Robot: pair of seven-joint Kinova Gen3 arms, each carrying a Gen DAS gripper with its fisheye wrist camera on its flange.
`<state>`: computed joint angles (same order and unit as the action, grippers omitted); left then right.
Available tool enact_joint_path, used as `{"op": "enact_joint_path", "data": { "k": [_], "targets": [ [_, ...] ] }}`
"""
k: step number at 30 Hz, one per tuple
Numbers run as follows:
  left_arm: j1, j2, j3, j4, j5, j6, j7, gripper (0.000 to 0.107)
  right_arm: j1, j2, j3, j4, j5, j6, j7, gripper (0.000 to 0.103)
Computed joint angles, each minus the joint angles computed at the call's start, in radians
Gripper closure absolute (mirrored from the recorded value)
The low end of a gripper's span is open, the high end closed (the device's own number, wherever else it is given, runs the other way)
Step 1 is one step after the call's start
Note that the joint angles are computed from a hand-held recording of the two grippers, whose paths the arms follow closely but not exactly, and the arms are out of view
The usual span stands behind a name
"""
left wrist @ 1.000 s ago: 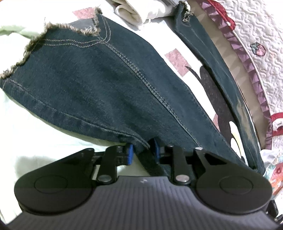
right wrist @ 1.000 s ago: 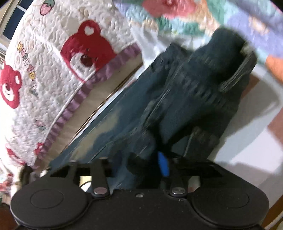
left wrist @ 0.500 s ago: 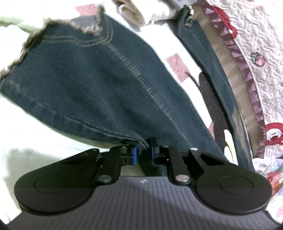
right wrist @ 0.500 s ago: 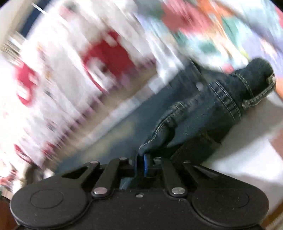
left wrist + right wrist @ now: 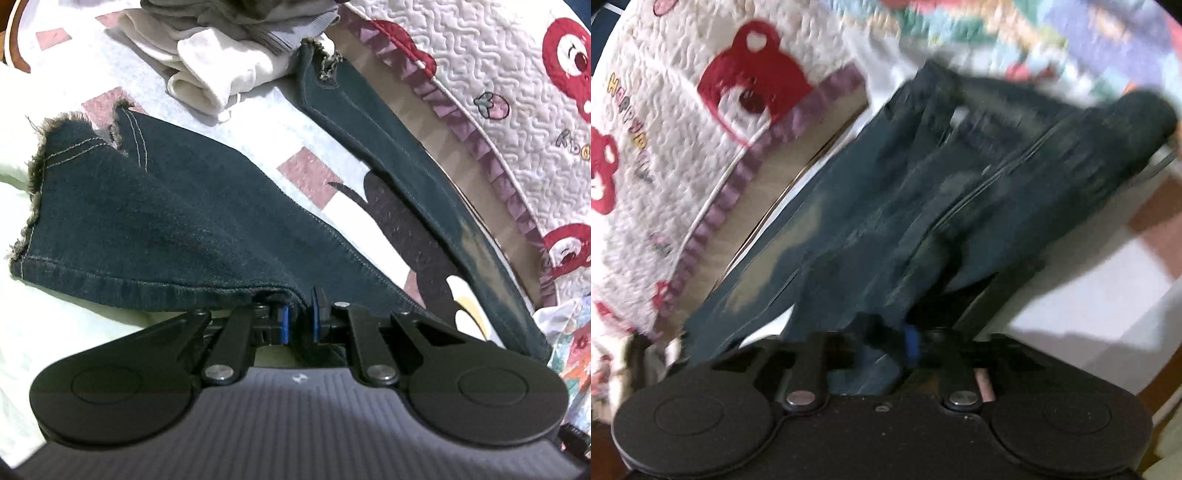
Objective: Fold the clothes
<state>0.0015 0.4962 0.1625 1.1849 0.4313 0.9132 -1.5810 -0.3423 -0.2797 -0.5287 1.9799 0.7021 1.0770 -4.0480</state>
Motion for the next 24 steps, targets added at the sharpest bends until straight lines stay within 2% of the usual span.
{"op": "enact_joint_path", "data": {
  "k": [1,3,5,6,7,8,9,12,14,15,16,19,21,24],
  "targets": [
    [0.002,0.002,-0.003,-0.005,-0.007,0.009,0.003,0.096,0.007,-0.001,-0.008,0.011,0.002,-0.024,-0.022,0.053],
    [0.007,0.006,-0.008,-0.014,-0.020,0.028,0.010,0.094,-0.036,0.019,0.021,0.009,0.008,-0.031,-0.032,0.050],
    [0.011,0.011,-0.013,-0.026,-0.033,0.048,0.017,0.093,-0.110,0.048,0.071,-0.009,0.006,0.009,-0.025,0.051],
    [0.010,0.018,-0.014,-0.035,-0.035,0.059,0.021,0.092,-0.123,0.074,0.069,-0.028,0.008,0.046,-0.046,0.054],
    [0.007,0.022,-0.011,-0.039,-0.032,0.064,0.019,0.092,-0.126,0.092,0.048,-0.038,0.022,0.087,-0.083,0.060],
    [0.000,0.021,-0.003,-0.031,-0.029,0.054,0.013,0.092,-0.114,0.104,0.009,-0.043,0.052,0.127,-0.123,0.090],
    [-0.004,0.012,-0.001,-0.011,-0.013,0.026,-0.006,0.093,-0.102,0.108,-0.037,-0.041,0.092,0.168,-0.164,0.094],
    [-0.011,-0.027,0.024,0.052,0.008,-0.077,-0.097,0.099,-0.060,0.124,-0.176,-0.049,0.214,0.290,-0.250,0.094],
    [0.004,-0.034,0.026,0.037,-0.001,-0.103,-0.133,0.099,-0.038,0.167,-0.247,-0.075,0.271,0.371,-0.230,0.094],
    [0.012,-0.037,0.028,0.026,-0.006,-0.112,-0.149,0.100,-0.049,0.181,-0.254,-0.082,0.291,0.403,-0.220,0.094],
    [0.017,-0.031,0.029,0.004,-0.008,-0.112,-0.156,0.100,-0.071,0.184,-0.243,-0.078,0.313,0.419,-0.226,0.094],
    [0.042,0.021,0.022,-0.114,-0.019,-0.072,-0.129,0.100,-0.180,0.179,-0.142,-0.054,0.357,0.432,-0.255,0.095],
    [0.077,0.060,0.012,-0.204,-0.064,-0.040,-0.121,0.100,-0.203,0.180,-0.114,-0.053,0.354,0.442,-0.234,0.095],
    [0.124,0.114,0.007,-0.328,-0.128,0.002,-0.150,0.100,-0.203,0.165,-0.025,-0.034,0.384,0.376,-0.177,0.095]
  ]
}}
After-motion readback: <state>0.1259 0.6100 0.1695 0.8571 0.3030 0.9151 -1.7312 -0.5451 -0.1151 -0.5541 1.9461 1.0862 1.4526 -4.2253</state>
